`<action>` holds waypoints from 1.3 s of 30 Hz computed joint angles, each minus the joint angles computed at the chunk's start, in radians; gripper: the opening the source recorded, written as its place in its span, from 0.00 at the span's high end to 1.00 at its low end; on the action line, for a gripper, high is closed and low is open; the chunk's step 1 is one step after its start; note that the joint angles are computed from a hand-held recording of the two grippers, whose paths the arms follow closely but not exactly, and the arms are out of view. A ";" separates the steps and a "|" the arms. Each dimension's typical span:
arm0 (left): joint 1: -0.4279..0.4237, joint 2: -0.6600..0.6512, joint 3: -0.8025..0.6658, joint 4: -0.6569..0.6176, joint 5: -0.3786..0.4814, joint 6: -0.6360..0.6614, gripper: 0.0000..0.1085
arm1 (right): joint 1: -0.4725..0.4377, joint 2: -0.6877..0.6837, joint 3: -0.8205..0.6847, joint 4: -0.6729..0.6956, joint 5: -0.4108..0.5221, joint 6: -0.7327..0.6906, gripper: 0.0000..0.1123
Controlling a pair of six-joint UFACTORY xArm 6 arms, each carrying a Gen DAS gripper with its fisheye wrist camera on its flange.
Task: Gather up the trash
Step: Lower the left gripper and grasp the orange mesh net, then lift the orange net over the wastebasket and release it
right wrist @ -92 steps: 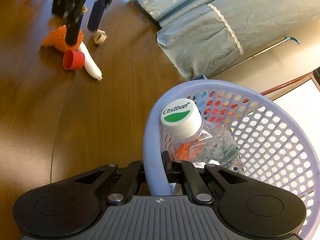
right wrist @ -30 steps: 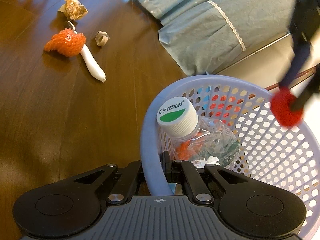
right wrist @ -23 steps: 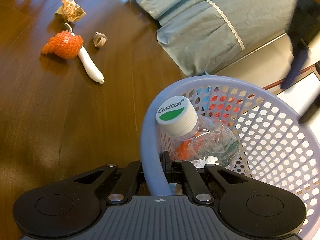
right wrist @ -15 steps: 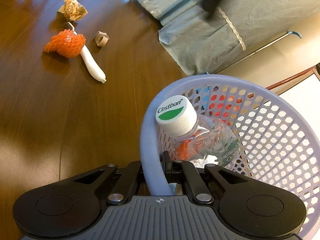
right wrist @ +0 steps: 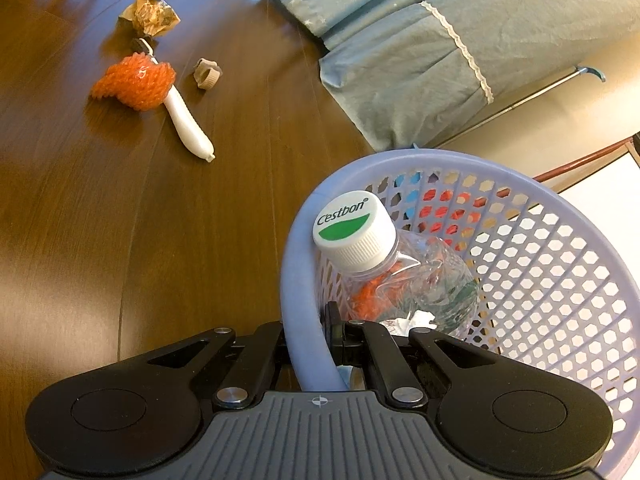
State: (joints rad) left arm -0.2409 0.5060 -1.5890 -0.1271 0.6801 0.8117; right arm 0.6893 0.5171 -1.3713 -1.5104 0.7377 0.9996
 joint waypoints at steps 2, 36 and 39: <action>-0.001 0.022 -0.013 -0.002 0.004 0.011 0.51 | -0.001 0.002 -0.003 0.002 -0.001 -0.001 1.00; -0.024 0.094 -0.047 0.111 0.035 -0.064 0.67 | -0.012 0.011 -0.017 0.006 -0.011 -0.016 1.00; -0.030 0.050 -0.023 0.107 0.042 -0.058 0.67 | -0.011 0.011 -0.016 0.009 -0.013 -0.022 1.00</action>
State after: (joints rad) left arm -0.2709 0.5564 -1.6117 -0.0204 0.7221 0.7540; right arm 0.6779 0.5285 -1.3872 -1.5019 0.7245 0.9774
